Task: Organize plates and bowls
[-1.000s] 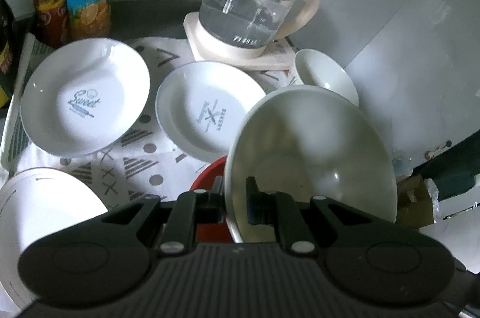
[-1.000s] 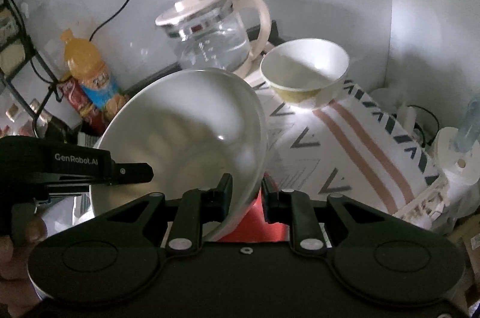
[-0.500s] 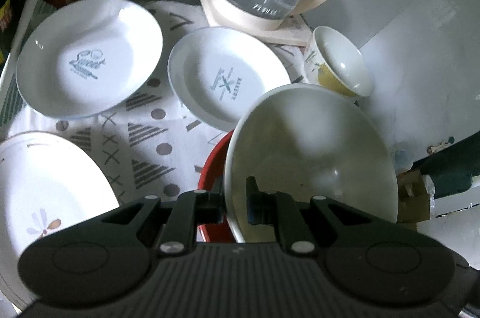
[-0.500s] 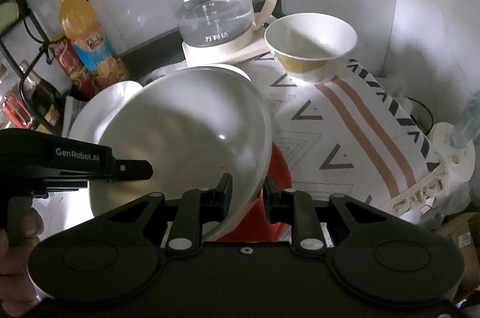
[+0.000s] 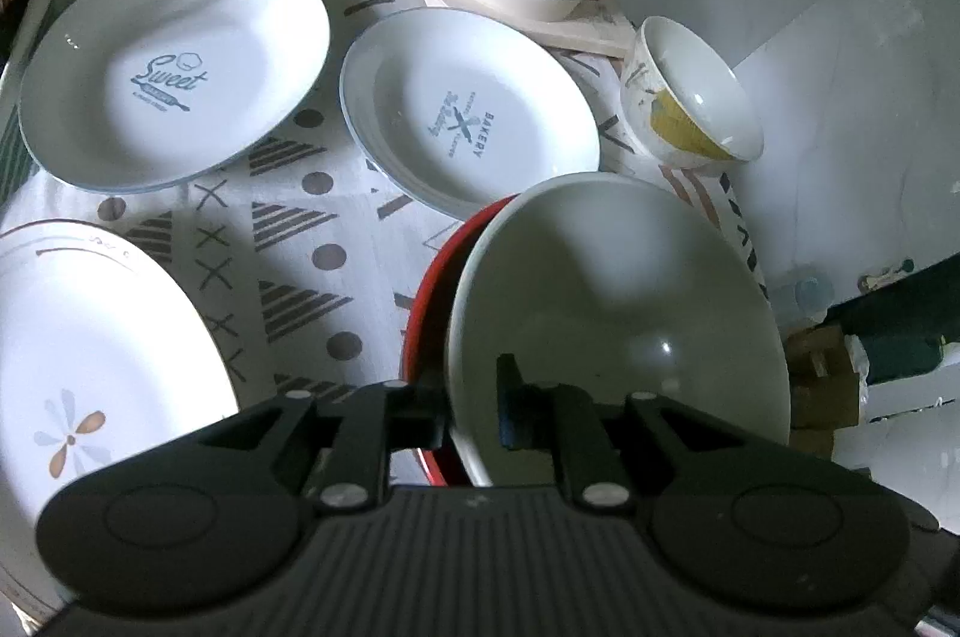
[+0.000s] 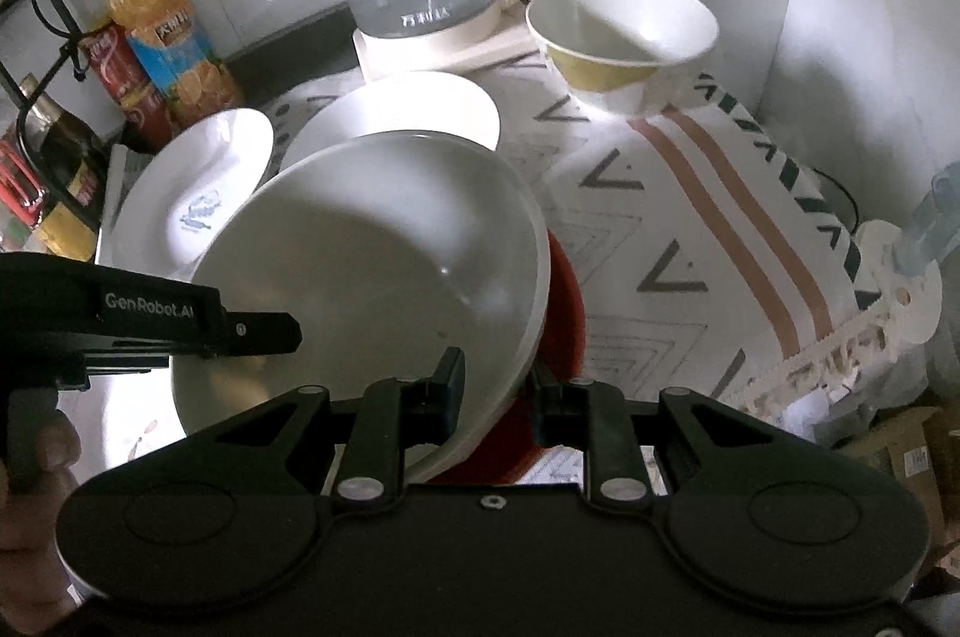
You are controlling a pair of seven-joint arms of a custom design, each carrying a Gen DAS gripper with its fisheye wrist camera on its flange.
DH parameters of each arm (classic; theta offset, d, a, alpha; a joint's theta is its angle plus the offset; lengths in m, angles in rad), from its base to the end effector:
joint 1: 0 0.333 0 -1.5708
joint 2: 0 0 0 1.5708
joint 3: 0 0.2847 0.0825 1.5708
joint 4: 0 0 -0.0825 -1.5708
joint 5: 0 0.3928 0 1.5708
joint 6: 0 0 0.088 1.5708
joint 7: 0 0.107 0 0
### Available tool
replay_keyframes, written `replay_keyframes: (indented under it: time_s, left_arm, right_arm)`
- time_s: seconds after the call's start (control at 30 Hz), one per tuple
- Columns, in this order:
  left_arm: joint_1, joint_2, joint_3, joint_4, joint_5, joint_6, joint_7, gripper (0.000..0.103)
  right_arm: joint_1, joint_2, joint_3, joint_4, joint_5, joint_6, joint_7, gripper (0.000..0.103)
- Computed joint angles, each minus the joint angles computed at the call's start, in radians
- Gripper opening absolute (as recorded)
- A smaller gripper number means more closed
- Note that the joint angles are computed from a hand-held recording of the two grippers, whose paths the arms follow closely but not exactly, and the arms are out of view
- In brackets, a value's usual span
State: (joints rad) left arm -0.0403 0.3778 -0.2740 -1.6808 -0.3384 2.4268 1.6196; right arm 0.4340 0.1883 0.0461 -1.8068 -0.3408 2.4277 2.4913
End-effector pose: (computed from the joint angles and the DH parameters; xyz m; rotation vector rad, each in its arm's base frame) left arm 0.6589 -0.1954 0.3966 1.9870 -2.2185 0.7825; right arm 0.5787 0.2983 0.4507 -1.6781 2.1239 -0.4177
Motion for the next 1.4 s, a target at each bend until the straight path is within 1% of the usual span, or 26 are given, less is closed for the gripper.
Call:
replay_keyframes:
  time_s: [0.13,0.2,0.27,0.33,0.43,0.5,0.57,0.6,0.63,0.67,0.7,0.73,0.87,0.93,1.17,1.27,1.4]
  left_arm:
    - [-0.013,0.011,0.006,0.018,0.029,-0.004,-0.016,0.014]
    - [-0.018,0.023,0.009,0.040,0.048,-0.020,-0.027,0.017]
    - [-0.017,0.026,0.005,0.046,0.054,-0.018,-0.020,0.026]
    - [-0.012,0.032,-0.002,0.060,0.050,-0.032,-0.003,0.031]
    - [-0.018,0.034,0.003,0.075,0.064,-0.055,-0.014,0.032]
    - [-0.018,0.037,0.003,0.089,0.067,-0.071,-0.010,0.035]
    - [-0.015,0.041,-0.001,0.100,0.061,-0.074,0.003,0.043]
    - [-0.015,0.046,-0.002,0.112,0.061,-0.085,0.009,0.045]
    - [-0.018,0.045,-0.001,0.116,0.066,-0.081,0.016,0.046]
    - [-0.023,0.047,0.002,0.125,0.076,-0.086,0.010,0.048]
    - [-0.029,0.048,0.007,0.135,0.086,-0.088,-0.002,0.049]
    - [-0.032,0.046,0.009,0.138,0.092,-0.080,-0.007,0.053]
    - [-0.040,0.053,0.010,0.169,0.108,-0.047,-0.017,0.064]
    - [-0.048,0.072,0.009,0.199,0.123,-0.035,-0.019,0.067]
    - [-0.103,0.183,0.016,0.367,0.210,-0.080,-0.086,0.067]
    - [-0.130,0.231,0.016,0.438,0.241,-0.090,-0.118,0.067]
    - [-0.184,0.337,0.026,0.613,0.294,-0.154,-0.163,0.067]
  right_arm:
    - [-0.006,0.000,0.001,0.000,0.025,-0.005,-0.010,0.026]
    - [-0.009,-0.002,0.002,-0.002,0.036,-0.002,-0.016,0.026]
    - [-0.012,-0.006,0.002,-0.004,0.046,0.000,-0.024,0.028]
    - [-0.014,-0.010,0.002,-0.007,0.052,0.000,-0.027,0.030]
    - [-0.020,-0.018,0.002,-0.018,0.063,0.012,-0.028,0.032]
    - [-0.026,-0.023,0.004,-0.025,0.082,0.022,-0.041,0.033]
    - [-0.033,-0.032,0.006,-0.035,0.103,0.031,-0.053,0.034]
    - [-0.037,-0.040,0.007,-0.044,0.112,0.041,-0.056,0.039]
    - [-0.038,-0.049,0.006,-0.055,0.107,0.055,-0.054,0.046]
    - [-0.036,-0.053,0.004,-0.055,0.089,0.048,-0.044,0.054]
    - [-0.036,-0.060,0.003,-0.062,0.070,0.052,-0.036,0.054]
    - [-0.040,-0.064,0.003,-0.067,0.064,0.056,-0.037,0.054]
    - [-0.058,-0.086,0.000,-0.094,0.062,0.077,-0.007,0.054]
    - [-0.067,-0.099,-0.002,-0.108,0.051,0.086,0.017,0.055]
    - [-0.115,-0.134,-0.011,-0.161,0.010,0.149,0.086,0.062]
    - [-0.137,-0.134,-0.017,-0.168,-0.005,0.166,0.112,0.062]
    - [-0.163,-0.124,-0.029,-0.170,-0.016,0.202,0.116,0.065]
